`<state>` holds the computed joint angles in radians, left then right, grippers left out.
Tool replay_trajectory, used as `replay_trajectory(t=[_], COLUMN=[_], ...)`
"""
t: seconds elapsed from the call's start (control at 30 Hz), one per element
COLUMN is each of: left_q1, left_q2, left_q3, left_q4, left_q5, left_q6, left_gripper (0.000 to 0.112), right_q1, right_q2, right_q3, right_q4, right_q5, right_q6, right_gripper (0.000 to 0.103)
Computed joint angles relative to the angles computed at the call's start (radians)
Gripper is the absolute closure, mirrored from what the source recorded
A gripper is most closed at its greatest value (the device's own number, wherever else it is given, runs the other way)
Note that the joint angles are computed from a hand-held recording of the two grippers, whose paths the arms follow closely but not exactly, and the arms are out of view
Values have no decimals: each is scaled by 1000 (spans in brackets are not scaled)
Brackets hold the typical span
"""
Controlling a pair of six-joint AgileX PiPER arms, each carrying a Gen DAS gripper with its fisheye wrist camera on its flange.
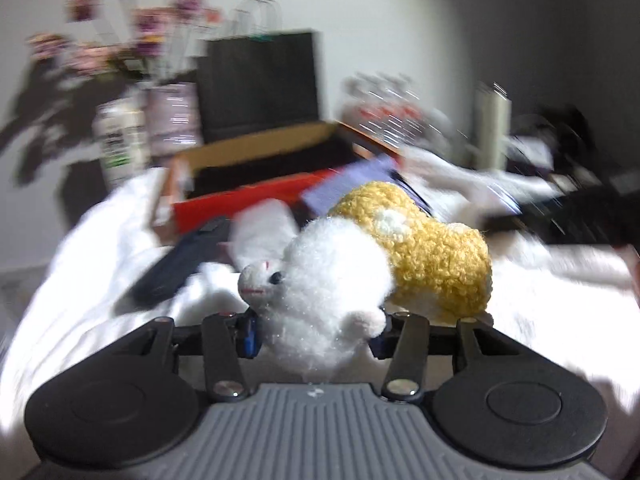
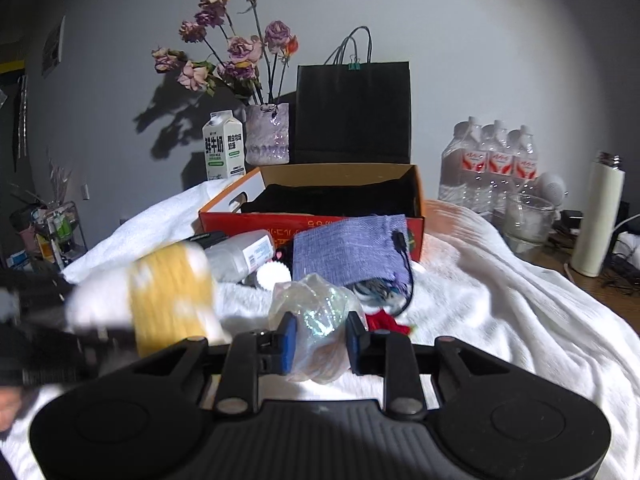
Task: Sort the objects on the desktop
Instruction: 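Grasp the white-and-yellow plush toy with the left gripper while the right grasps the plastic-wrapped ball, then carry the plush toy and wrapped ball into the shoebox and release both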
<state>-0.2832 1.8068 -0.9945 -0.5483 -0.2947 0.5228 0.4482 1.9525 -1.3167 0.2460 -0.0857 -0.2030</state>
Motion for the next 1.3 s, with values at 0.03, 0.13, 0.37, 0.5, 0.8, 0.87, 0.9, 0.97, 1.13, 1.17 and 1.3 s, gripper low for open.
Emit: replay_trajectory(t=[0.03, 0.13, 0.37, 0.5, 0.8, 0.87, 0.9, 0.97, 1.13, 1.17, 1.3], left_q1=[-19, -93, -355, -489, -534, -524, -505, -451, -262, -225, -88], left_q2=[-16, -63, -175, -244, -272, -267, -268, -282, -304, -296, -235], left_q3=[28, 96, 329, 424, 430, 425, 415, 390, 259, 219, 13], left_q4=[-93, -349, -627, -703, -709, -697, -693, -672, -624, -617, -681], left_q5=[-48, -188, -648, -778, -805, -806, -789, -725, -497, -451, -246], left_q6=[44, 171, 168, 98, 69, 64, 71, 90, 191, 216, 384], left_gripper=[64, 64, 63, 63, 63, 63, 63, 63, 63, 63, 63], right_q1=[9, 39, 161, 269, 332, 321, 315, 296, 219, 198, 111], right_q2=[-24, -83, -222, -269, -289, -283, -280, -280, -253, -246, -198], right_q3=[39, 134, 416, 566, 602, 590, 576, 549, 423, 386, 192], right_q4=[79, 280, 296, 364, 432, 422, 427, 413, 350, 341, 335], right_q5=[-23, -92, -367, -580, -666, -648, -634, -600, -508, -472, -303], right_q6=[-79, -267, -196, -193, -203, -196, -211, -221, -208, -205, -222], right_gripper=[79, 80, 80, 80, 80, 80, 80, 80, 80, 80, 80])
